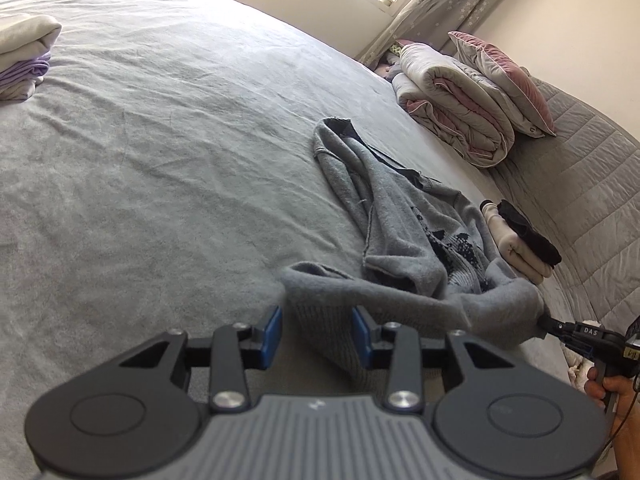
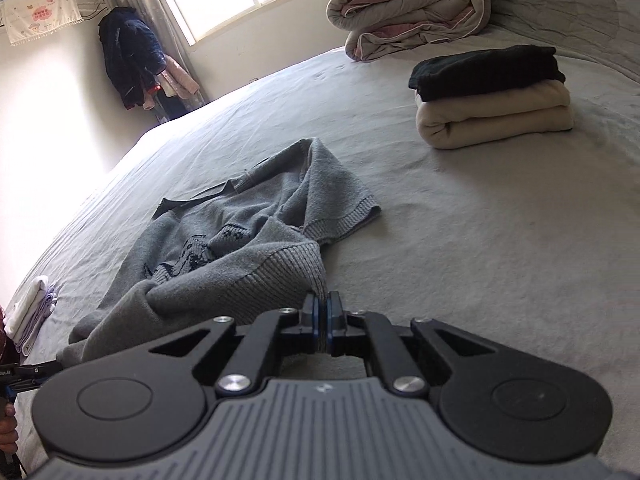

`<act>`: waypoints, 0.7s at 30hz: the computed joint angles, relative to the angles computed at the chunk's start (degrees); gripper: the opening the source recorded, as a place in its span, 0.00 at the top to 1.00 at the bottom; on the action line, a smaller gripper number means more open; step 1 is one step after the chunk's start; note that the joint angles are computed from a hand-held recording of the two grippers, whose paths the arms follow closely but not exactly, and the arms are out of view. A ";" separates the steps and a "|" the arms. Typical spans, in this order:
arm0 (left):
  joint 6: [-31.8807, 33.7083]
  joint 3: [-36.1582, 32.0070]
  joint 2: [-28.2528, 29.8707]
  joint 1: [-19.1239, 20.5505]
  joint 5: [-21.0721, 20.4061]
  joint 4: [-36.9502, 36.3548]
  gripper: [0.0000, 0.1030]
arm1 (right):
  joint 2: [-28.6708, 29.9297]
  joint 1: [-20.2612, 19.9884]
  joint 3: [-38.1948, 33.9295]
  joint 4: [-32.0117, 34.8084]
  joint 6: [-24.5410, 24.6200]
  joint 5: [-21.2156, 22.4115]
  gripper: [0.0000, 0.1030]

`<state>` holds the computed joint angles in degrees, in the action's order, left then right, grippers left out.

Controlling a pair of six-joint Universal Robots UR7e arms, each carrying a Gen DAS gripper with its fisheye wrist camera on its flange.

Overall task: Fold clothes
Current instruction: 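Grasp the hem with both grippers and pull the sweater straight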

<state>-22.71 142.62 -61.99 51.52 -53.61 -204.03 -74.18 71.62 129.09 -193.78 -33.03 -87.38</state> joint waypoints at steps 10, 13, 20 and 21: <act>5.98 -0.42 1.59 0.75 -4.07 0.31 0.64 | -0.20 -0.30 -1.29 5.97 -1.21 -2.93 0.88; 7.74 -0.67 3.17 1.20 -5.92 -2.77 0.70 | -0.49 -0.58 -1.35 7.29 -1.86 -2.35 0.84; 6.07 -1.04 4.01 0.39 -7.20 -1.52 0.90 | 1.71 -2.14 -0.77 3.55 -6.02 1.04 0.46; 4.91 -0.91 3.58 -0.08 -6.90 -0.73 0.90 | 2.18 -2.27 -0.53 2.58 -6.82 1.45 0.57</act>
<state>-17.81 141.71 -58.41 51.44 -60.51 -204.77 -72.00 69.35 128.56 -191.20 -39.85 -85.93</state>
